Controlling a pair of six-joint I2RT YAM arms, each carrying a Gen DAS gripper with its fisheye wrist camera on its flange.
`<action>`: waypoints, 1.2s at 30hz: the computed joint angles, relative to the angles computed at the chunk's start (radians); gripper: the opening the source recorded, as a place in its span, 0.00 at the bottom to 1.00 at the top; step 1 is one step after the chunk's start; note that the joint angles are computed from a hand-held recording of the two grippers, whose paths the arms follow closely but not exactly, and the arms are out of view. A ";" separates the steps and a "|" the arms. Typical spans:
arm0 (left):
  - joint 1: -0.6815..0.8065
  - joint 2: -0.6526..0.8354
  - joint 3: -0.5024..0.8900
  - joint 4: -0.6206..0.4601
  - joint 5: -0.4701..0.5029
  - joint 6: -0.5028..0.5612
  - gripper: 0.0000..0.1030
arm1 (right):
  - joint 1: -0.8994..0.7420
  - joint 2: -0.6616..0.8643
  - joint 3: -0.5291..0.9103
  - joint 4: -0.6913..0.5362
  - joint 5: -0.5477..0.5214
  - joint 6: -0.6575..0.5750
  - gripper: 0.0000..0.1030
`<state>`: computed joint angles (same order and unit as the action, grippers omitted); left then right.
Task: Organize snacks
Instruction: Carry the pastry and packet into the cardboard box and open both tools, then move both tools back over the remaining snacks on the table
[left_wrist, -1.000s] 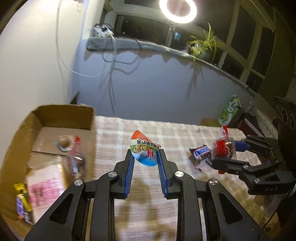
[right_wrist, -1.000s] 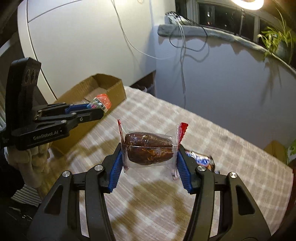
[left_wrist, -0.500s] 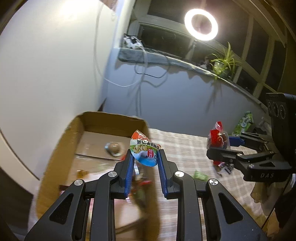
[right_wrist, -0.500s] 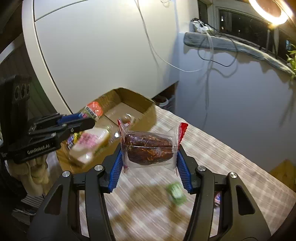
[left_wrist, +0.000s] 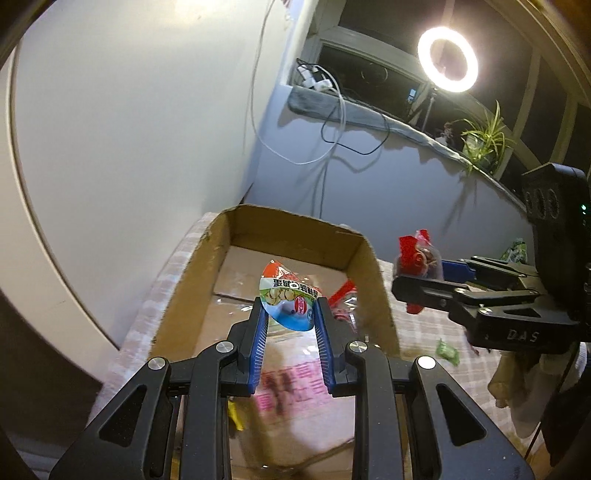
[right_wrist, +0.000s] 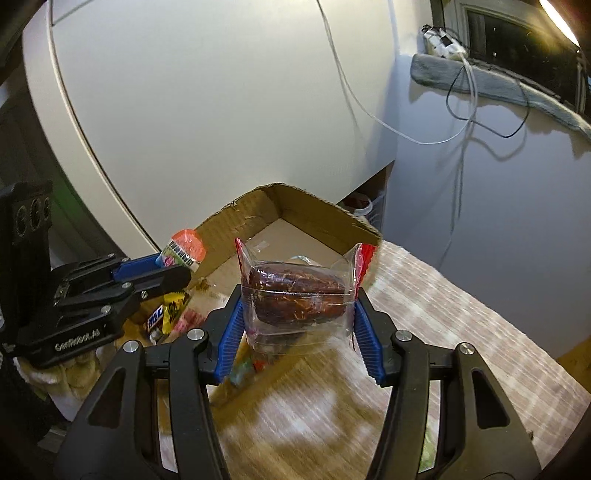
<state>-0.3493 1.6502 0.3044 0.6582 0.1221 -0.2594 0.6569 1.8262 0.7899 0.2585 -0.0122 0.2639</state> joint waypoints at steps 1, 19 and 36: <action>0.006 0.008 0.003 0.002 0.003 0.003 0.23 | -0.002 0.019 0.018 -0.004 -0.006 0.001 0.56; 0.038 0.053 0.031 0.002 0.009 0.010 0.26 | -0.007 0.228 0.264 -0.104 -0.022 0.002 0.66; 0.008 0.028 0.013 0.006 -0.053 0.031 0.47 | -0.014 0.205 0.257 -0.120 0.012 0.000 0.90</action>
